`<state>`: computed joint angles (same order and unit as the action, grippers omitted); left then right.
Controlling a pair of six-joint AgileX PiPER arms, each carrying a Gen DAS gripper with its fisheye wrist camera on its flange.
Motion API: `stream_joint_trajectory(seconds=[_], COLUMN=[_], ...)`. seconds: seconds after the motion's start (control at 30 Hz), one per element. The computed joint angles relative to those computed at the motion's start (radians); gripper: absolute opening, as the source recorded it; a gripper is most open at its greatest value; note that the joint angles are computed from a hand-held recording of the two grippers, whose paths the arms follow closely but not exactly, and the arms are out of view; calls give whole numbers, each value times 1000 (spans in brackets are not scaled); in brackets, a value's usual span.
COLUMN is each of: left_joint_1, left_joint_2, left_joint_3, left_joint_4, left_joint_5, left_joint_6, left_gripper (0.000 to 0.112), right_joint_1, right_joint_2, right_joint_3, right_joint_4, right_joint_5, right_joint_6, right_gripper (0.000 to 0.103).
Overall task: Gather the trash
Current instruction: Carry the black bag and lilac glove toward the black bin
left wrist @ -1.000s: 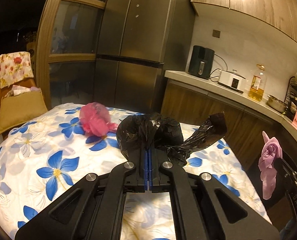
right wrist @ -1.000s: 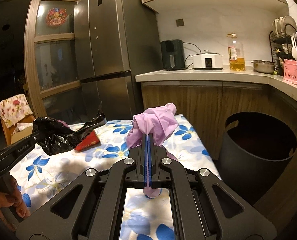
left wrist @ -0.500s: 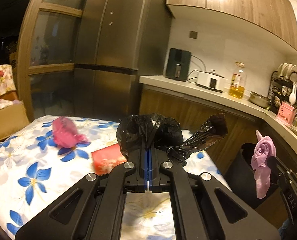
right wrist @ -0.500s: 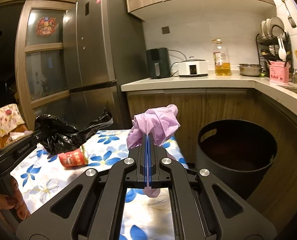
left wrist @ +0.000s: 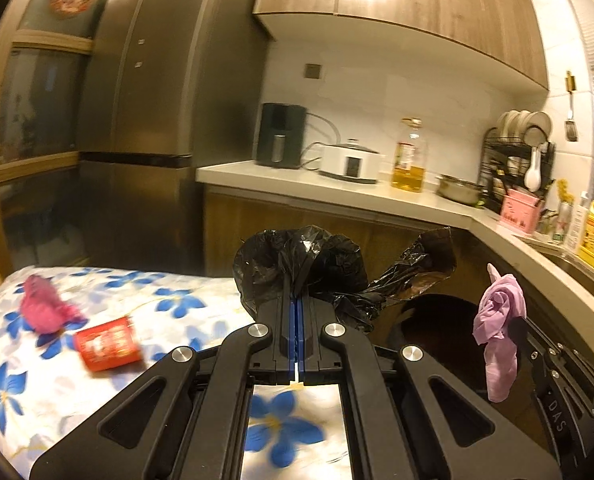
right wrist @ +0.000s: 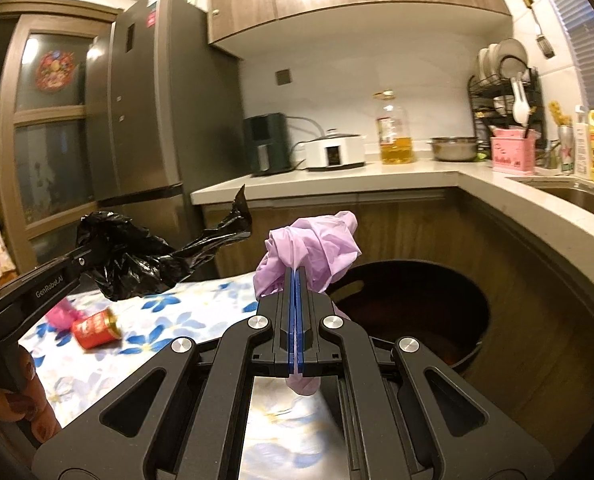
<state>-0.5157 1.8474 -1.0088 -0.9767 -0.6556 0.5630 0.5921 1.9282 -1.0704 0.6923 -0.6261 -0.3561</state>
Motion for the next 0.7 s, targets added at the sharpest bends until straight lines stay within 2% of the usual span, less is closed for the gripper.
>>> stream_joint_trajectory(seconds=[0.37, 0.7], left_joint_1=[-57, -64], left_joint_2=[138, 268], left_joint_3=[-241, -421], left_joint_4=[8, -7], left_joint_5=[109, 219], left_joint_6=[77, 139], left_gripper=[0, 0], right_joint_1=[-118, -175], right_joint_2=[-24, -6], right_joint_3=[34, 18], right_joint_4=[-38, -64], right_joint_5=[-5, 28], right_joint_6=[43, 63], right_gripper=[0, 0])
